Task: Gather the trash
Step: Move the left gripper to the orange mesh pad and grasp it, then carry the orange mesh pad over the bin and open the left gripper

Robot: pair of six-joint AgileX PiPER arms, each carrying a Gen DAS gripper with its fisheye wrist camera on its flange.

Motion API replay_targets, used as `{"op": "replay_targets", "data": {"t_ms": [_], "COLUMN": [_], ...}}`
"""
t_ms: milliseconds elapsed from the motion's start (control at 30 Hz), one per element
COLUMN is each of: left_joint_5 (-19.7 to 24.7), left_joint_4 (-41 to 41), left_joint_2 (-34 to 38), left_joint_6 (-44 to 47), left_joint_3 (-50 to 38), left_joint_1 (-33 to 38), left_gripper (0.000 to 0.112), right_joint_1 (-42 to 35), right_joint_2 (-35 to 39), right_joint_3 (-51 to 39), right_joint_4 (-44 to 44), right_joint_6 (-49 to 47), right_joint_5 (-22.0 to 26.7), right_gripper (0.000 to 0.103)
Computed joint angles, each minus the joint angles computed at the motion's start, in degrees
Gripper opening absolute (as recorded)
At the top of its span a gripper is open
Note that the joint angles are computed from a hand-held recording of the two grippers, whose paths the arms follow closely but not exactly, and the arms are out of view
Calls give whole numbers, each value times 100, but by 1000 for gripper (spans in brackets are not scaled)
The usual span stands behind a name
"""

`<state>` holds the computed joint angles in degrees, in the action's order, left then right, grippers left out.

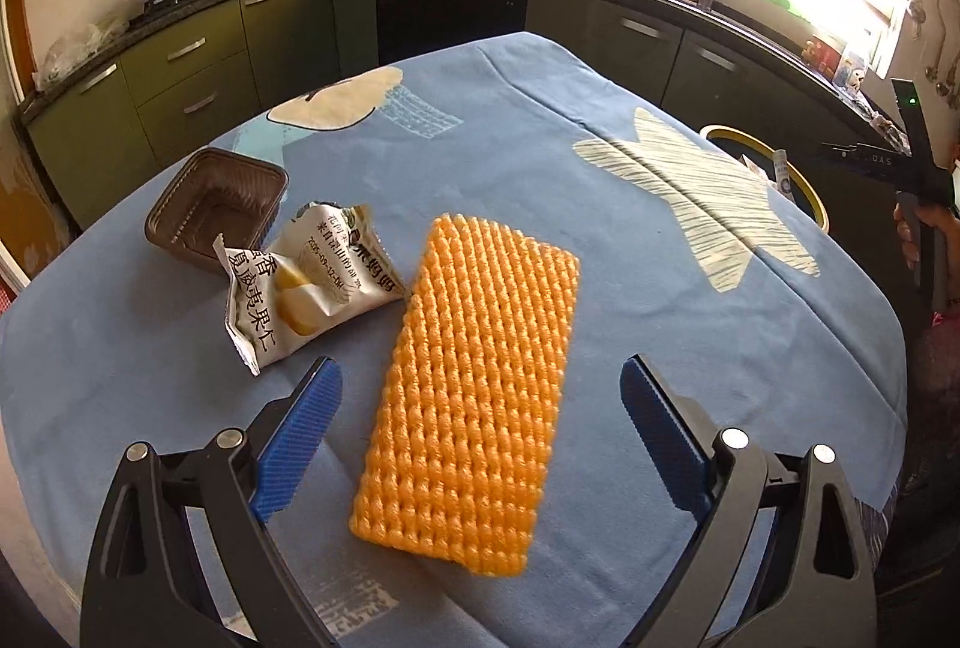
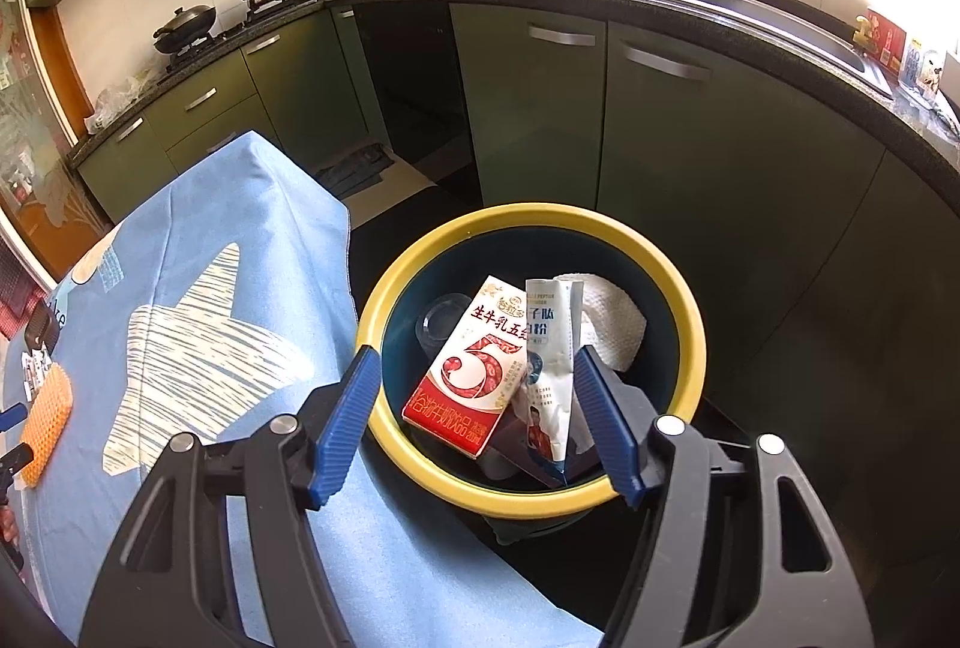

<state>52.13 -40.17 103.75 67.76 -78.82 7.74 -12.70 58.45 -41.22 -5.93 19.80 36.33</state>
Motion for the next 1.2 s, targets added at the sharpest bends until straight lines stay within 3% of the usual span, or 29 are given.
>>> {"op": "replay_targets", "data": {"t_ms": [267, 333, 433, 667, 867, 967, 1100, 1200], "left_joint_5": [-159, -380, -578, -336, -56, 47, 68, 227], "left_joint_4": [220, 253, 330, 162, 270, 515, 789, 1053], "left_joint_2": [296, 207, 51, -306, -794, -870, -585, 64], "left_joint_6": [-132, -103, -108, -329, -722, -1179, -1754, -2358], "left_joint_3": [-112, 39, 212, 302, 415, 198, -439, -1434], "left_joint_1": [-179, -256, -327, -280, -909, -1713, -2820, -3634], "left_gripper": [90, 82, 60, 20, 17, 17, 17, 17], "right_joint_1": [78, 96, 130, -47, -676, -1350, -2469, -3495], "right_joint_2": [112, 135, 128, 39, -183, -351, -487, -463], "right_joint_3": [-4, -2, 11, 82, 160, 245, 343, 388], "right_joint_4": [-26, -21, -8, 271, 978, 1747, 2820, 3698], "right_joint_6": [41, 45, 52, -273, -1186, -2165, -3593, -4815], "right_joint_5": [-42, -57, -74, -121, -137, -69, 176, 528], "right_gripper": [65, 65, 65, 65, 65, 65, 65, 65]}}
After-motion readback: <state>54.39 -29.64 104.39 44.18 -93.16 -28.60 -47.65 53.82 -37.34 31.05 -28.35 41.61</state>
